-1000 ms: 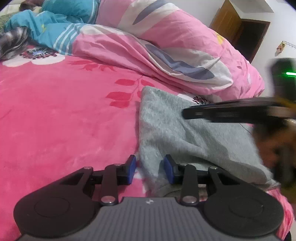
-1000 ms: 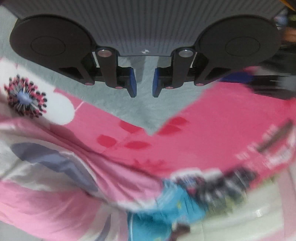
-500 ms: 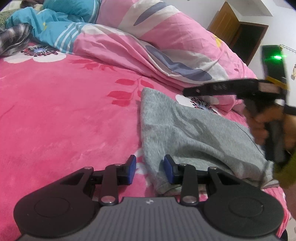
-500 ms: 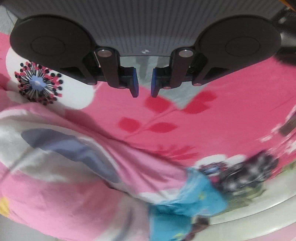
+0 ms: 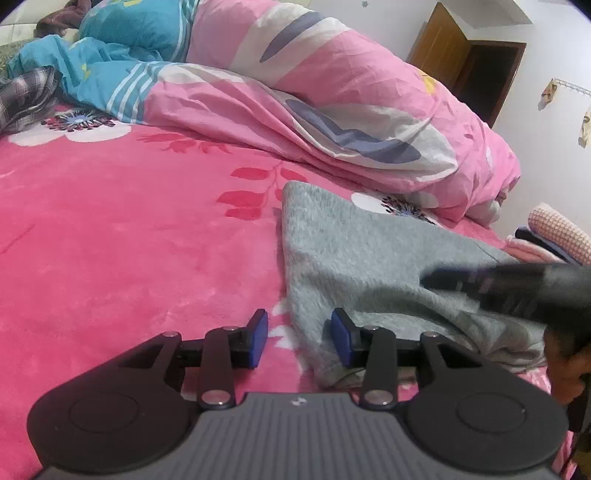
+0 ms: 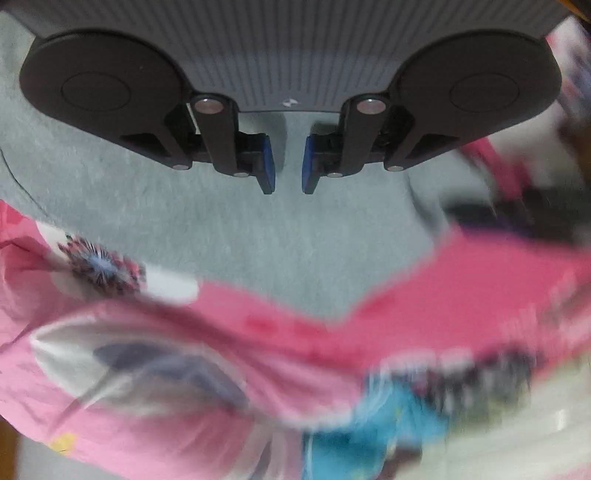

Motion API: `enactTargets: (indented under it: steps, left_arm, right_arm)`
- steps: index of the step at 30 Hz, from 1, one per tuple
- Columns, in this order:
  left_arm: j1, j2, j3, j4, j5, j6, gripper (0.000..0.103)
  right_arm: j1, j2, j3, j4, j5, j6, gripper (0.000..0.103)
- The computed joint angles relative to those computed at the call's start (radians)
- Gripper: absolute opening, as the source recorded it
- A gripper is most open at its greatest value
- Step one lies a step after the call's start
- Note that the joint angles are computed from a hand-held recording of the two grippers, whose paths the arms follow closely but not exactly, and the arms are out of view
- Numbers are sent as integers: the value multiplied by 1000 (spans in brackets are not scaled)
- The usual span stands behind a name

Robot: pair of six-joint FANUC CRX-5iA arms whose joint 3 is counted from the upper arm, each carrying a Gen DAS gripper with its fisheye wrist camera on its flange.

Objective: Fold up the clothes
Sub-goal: 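Open the left gripper and release the garment end onto the fold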

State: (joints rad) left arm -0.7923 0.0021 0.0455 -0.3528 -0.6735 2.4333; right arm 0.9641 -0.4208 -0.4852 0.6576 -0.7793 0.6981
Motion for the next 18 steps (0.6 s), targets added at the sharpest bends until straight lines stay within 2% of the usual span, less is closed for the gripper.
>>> enactTargets:
  steps: [2, 5, 6, 7, 8, 10, 11, 14, 16, 18]
  left_arm:
    - [-3, -7, 1, -23, -11, 27, 41]
    - [-19, -23, 10, -98, -51, 101, 40]
    - [-25, -29, 13, -127, -67, 131, 40]
    - [-28, -39, 10, -153, -73, 164, 40]
    - [-17, -53, -8, -146, -46, 178, 41]
    - [6, -80, -42, -130, 11, 203, 46]
    - [17, -87, -56, -113, 52, 193, 48]
    - [2, -69, -37, -144, 108, 182, 55]
    - [-14, -30, 2, -149, 93, 145, 57]
    - [-18, 21, 43, -109, 45, 78, 57]
  right_arm:
    - [-5, -8, -1, -13, 76, -16, 15]
    - [1, 14, 22, -162, 71, 83, 14]
    - [7, 10, -11, -149, 88, 62, 14]
    - [4, -9, -70, -85, 145, -7, 14]
    - [-2, -24, -104, -46, 183, -59, 14]
    - [-10, -25, -108, -39, 195, -102, 14]
    - [-8, -23, -118, -7, 200, -126, 14]
    - [15, -17, -157, 132, 205, -218, 14]
    - [25, -21, -174, 188, 199, -259, 15]
    - [40, -33, -178, 219, 172, -279, 15]
